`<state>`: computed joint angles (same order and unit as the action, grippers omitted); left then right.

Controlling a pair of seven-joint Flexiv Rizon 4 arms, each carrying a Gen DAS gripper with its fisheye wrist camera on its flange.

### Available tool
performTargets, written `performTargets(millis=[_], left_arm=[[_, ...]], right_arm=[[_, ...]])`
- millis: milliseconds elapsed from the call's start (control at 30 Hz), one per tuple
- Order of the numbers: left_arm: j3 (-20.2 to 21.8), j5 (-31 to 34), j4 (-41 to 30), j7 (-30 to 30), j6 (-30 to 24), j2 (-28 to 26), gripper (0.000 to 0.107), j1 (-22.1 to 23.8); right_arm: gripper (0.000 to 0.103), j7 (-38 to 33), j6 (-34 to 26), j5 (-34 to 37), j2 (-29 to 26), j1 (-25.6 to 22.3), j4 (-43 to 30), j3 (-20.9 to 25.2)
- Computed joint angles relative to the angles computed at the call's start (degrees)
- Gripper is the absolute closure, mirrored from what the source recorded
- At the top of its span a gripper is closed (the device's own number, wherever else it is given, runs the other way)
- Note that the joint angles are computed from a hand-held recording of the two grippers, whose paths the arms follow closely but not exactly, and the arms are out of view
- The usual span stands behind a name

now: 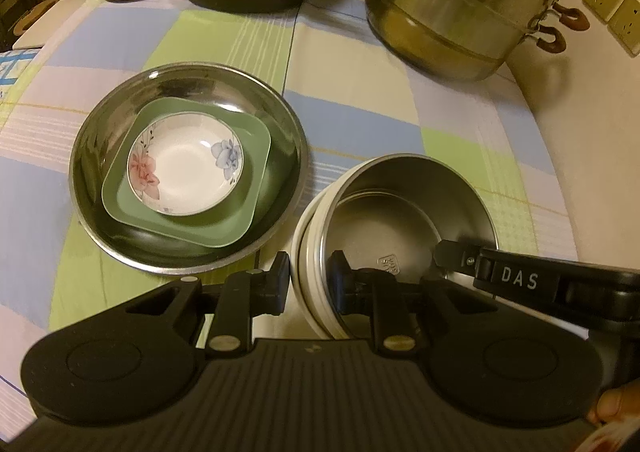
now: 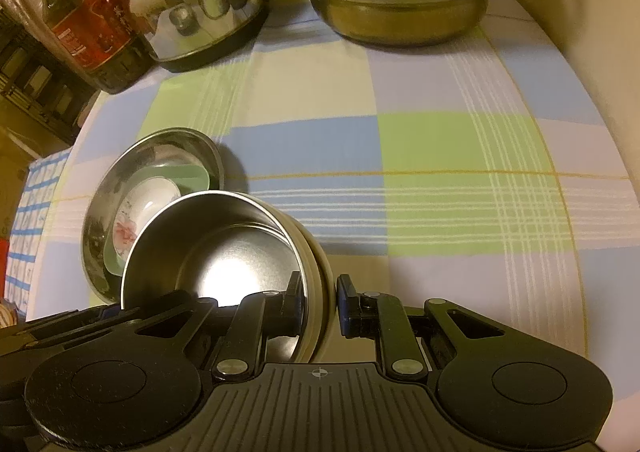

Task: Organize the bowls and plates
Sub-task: 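Lower the held bowl stack into the basin onto the saucer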

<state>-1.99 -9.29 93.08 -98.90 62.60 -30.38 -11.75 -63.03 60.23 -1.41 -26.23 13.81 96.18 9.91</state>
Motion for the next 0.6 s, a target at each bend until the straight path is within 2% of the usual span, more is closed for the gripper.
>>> performTargets(millis=[300,600], left_arm=[[0.85,0.44,-1.25,-1.25,0.16,0.5,0.087,0.22],[2.95,2.07,-1.48,-4.76,0.34,1.51,0.087,1.2]], right_arm=[[0.086,-1.21,-1.37,-0.54,-0.26,0.32,-2.85,0.0],[0.086,-4.55,-2.99,0.06,-3.5,1.53,-9.35,1.2]])
